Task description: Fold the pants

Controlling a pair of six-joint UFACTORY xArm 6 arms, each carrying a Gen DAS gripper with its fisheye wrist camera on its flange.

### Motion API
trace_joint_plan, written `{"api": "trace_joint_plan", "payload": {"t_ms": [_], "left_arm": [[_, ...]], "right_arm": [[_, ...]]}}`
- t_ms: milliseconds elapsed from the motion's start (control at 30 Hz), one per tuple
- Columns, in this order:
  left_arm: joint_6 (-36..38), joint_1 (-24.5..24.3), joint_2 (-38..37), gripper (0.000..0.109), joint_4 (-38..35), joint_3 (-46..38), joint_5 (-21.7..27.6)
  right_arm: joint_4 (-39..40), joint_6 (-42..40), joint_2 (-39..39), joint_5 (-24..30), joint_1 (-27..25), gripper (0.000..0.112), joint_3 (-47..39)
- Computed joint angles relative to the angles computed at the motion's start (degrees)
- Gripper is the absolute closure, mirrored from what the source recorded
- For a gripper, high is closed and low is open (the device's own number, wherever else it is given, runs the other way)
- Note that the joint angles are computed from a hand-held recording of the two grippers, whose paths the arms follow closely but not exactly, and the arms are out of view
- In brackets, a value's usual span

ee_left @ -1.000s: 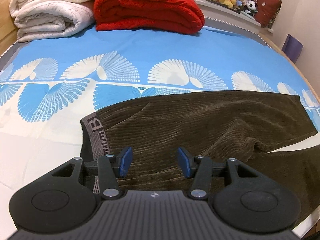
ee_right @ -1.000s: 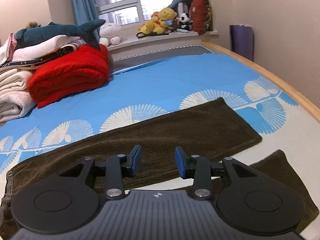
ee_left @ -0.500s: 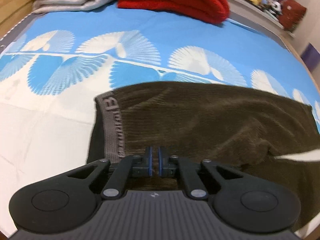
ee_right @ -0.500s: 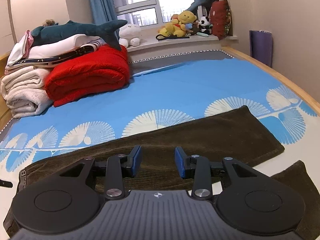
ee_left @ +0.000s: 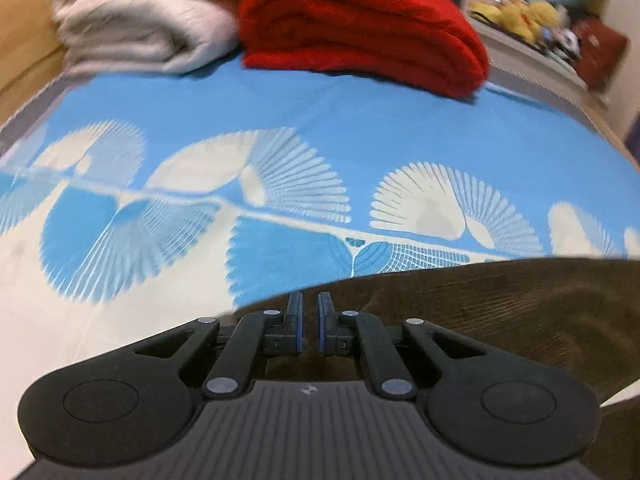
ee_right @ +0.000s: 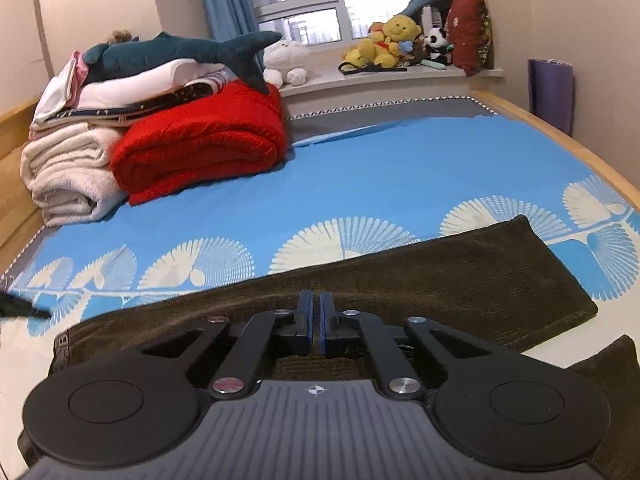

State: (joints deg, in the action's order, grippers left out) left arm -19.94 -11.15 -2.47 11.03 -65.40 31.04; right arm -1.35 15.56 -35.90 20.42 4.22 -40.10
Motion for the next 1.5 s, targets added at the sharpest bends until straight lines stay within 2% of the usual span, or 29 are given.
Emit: {"api": "trace_joint_plan", "payload": {"t_ms": [33,133,200,267,333,400,500,567,600,633,667,700,833,933,1000,1067,1167,1233,1333,1400,1433,1467,1500], "left_arm": [[1.95,0.01,1.31,0.099,0.22,0.21,-2.36],[5.53,0.47,5.24,0.084,-1.65,-0.45,-6.55],[4.51,1.03,7.38,0.064,-1.85,-0.99,-8.39],[1.80,1.49,9.56,0.050,0.56,-2.19,-8.68],[2.60,1.66,11.23,0.048,0.09,-3.08,-8.54],[7.84,1.55,12.46,0.046,-5.16,-3.85,-7.24],[11.35,1.19,13.43,0.045,-6.43,-4.21,-6.45],[12.24,1.04,13.43,0.051,-5.36,-4.01,-6.78],[12.52,0.93,13.43,0.070,-5.11,-4.12,-6.71],[13.47,0.83,13.31,0.080,-5.60,-4.10,-6.68],[14.05,0.75,12.96,0.097,-5.61,-3.94,-6.79],[13.87,0.59,12.65,0.103,-4.63,-3.90,-6.75],[11.26,-0.35,9.09,0.106,1.62,-1.72,-7.41],[10.45,-1.97,3.62,0.106,5.29,1.39,-5.89],[13.10,-3.30,-0.93,0.107,4.82,3.60,-4.16],[16.77,-4.83,-7.87,0.107,2.11,7.59,-2.89],[21.22,-7.63,-22.57,0.107,-2.92,16.96,-0.20],[22.83,-9.34,-33.38,0.107,-8.64,24.01,3.11],[22.34,-11.30,-45.81,0.107,-13.49,33.67,8.91],[17.91,-12.45,-47.12,0.107,-10.08,34.54,14.89],[17.39,-12.21,-48.38,0.105,-9.28,34.83,15.03],[16.32,-11.12,-50.17,0.095,-10.88,36.17,12.77],[15.28,-9.18,-50.31,0.085,-14.88,36.16,12.91]], "right_arm": [[0.36,-0.94,-0.02,0.10,-0.12,0.109,0.08],[-0.16,-2.59,-0.41,0.74,-1.08,0.109,0.57],[-0.44,-3.05,-0.67,1.18,-2.02,0.109,0.91],[-0.18,-3.42,-0.76,1.80,-2.97,0.109,1.08],[-0.02,-3.90,-0.60,2.48,-3.90,0.109,1.19],[-0.47,-4.18,-0.43,3.08,-4.69,0.109,1.32],[-0.63,-4.87,-0.75,3.78,-5.57,0.109,1.87],[-1.26,-4.77,-0.93,3.99,-5.90,0.109,2.03],[-1.69,-4.58,-1.12,4.08,-6.02,0.109,2.22],[-2.09,-4.35,-1.24,4.24,-6.17,0.109,2.33],[-2.38,-4.17,-1.24,4.47,-6.31,0.109,2.32],[-2.81,-3.78,-1.27,4.72,-6.38,0.109,2.35],[-4.65,-2.48,-1.47,5.73,-6.57,0.109,2.51],[-6.07,-0.65,-1.82,6.09,-6.56,0.109,2.78],[-6.68,0.56,-2.10,6.52,-6.42,0.109,2.85],[-6.93,1.17,-2.54,6.70,-6.28,0.109,3.01],[-6.81,1.42,-3.44,7.23,-6.31,0.109,3.39],[-7.37,2.50,-4.21,8.14,-6.40,0.109,3.62],[-6.15,3.55,-5.98,9.37,-6.65,0.109,4.42],[-4.81,3.34,-7.18,10.46,-6.72,0.109,5.09],[-4.86,3.49,-7.48,10.86,-6.56,0.109,5.26],[-5.37,3.81,-7.72,11.27,-6.33,0.109,5.42],[-6.06,4.24,-7.77,11.71,-6.13,0.109,5.43]]}}
